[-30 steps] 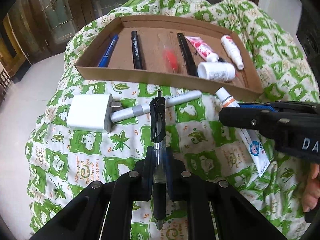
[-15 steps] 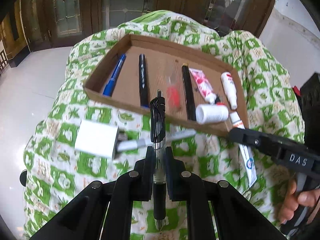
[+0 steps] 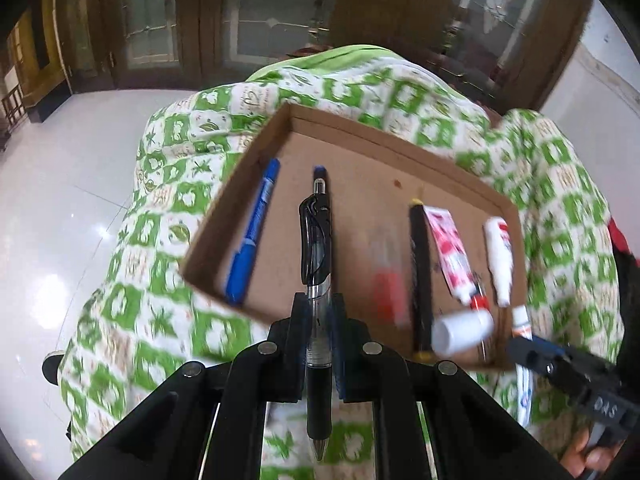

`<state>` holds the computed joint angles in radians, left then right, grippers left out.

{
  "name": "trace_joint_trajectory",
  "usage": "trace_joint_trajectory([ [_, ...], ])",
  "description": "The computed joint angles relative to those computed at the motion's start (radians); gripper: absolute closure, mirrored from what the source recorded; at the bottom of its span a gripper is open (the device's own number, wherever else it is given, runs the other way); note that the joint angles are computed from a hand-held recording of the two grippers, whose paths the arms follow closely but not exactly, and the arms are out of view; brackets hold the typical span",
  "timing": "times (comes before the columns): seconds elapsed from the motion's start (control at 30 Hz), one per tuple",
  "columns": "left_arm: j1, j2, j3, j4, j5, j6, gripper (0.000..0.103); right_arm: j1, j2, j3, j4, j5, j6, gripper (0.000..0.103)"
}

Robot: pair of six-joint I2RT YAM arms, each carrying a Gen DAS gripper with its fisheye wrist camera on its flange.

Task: Organize rigid objects
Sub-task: 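Lower the pen into the tray and open the left gripper while the right releases the toothpaste tube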

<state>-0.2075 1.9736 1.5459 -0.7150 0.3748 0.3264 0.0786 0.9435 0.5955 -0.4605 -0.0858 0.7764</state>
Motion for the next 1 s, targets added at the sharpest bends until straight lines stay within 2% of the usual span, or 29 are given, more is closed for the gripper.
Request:
trace_joint_trajectory([
  [0.4, -0.058, 0.228, 0.285, -0.064, -0.084, -0.036, 0.093, -0.144, 0.343, 0.167, 0.140, -0.130, -0.070, 0.087],
  [0.63, -0.065, 0.332, 0.408, -0.098, -0.114, -0.043, 0.093, -0.155, 0.559, 0.321, 0.177, -0.111, -0.107, 0.087],
  [1.0, -0.091, 0.410, 0.501, -0.087, -0.147, -0.047, 0.093, -0.178, 0.667, 0.387, 0.242, -0.100, -0.114, 0.087],
])
